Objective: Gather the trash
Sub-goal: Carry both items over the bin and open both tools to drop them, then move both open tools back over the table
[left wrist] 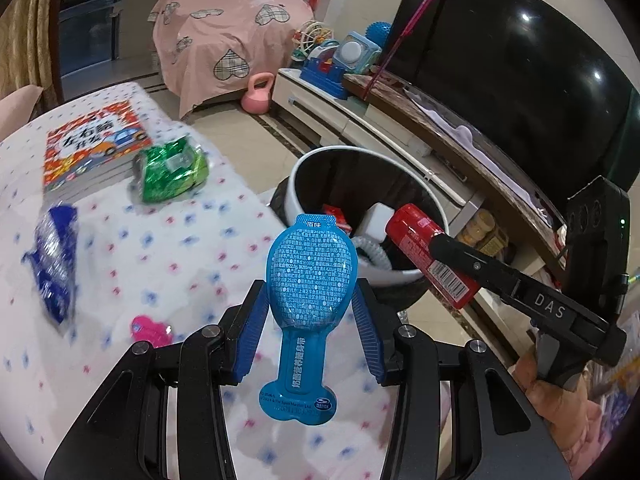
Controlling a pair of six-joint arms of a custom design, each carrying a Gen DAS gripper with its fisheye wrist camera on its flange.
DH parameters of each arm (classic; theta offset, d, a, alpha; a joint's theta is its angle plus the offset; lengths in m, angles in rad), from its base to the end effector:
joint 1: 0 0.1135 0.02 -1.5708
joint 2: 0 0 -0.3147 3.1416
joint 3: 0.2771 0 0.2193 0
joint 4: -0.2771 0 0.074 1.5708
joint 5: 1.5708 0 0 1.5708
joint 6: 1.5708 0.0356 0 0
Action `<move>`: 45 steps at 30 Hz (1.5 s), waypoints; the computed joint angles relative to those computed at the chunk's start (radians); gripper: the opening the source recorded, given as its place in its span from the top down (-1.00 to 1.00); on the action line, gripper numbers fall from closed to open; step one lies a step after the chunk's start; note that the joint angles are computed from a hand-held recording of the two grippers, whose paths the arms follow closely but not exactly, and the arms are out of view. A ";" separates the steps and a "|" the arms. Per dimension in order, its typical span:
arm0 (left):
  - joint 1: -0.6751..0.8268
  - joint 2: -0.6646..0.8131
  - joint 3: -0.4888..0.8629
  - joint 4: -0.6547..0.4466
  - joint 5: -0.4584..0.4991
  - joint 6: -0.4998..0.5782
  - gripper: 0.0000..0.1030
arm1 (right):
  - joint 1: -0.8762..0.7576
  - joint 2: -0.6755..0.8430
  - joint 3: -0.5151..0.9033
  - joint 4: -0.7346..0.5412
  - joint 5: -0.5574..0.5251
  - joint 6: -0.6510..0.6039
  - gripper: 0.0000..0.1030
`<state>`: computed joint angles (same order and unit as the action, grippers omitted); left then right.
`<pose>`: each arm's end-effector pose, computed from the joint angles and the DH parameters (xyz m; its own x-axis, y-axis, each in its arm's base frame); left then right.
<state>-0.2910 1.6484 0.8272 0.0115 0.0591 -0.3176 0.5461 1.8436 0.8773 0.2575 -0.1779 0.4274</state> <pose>0.2940 -0.0903 0.2344 -0.7606 -0.0976 -0.6419 0.0926 0.9622 -0.2560 0.3016 0.1907 0.2061 -0.7657 0.0121 -0.6431 -0.3391 0.8421 0.4195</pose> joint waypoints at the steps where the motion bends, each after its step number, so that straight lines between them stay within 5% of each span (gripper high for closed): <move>1: -0.007 0.015 0.023 -0.008 -0.004 0.003 0.17 | -0.009 0.001 0.007 -0.006 0.001 -0.006 0.42; 16: -0.066 0.278 0.401 -0.178 -0.036 0.055 0.17 | -0.129 0.094 0.190 -0.137 -0.008 -0.109 0.42; 32: -0.066 0.404 0.561 -0.264 -0.026 0.043 0.15 | -0.170 0.178 0.280 -0.189 -0.029 -0.144 0.42; 34: -0.067 0.415 0.582 -0.289 -0.026 0.035 -0.02 | -0.172 0.185 0.293 -0.198 -0.034 -0.152 0.41; 37: -0.070 0.408 0.575 -0.288 -0.045 0.026 -0.31 | -0.169 0.183 0.295 -0.197 -0.028 -0.157 0.35; 45: -0.041 0.305 0.412 -0.188 -0.024 -0.001 -0.31 | -0.171 0.143 0.236 -0.148 -0.023 -0.119 -0.13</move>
<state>-0.3319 1.9531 1.2394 -0.1765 0.0355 -0.3191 0.3749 1.9866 1.1133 0.1095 -0.2012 0.3080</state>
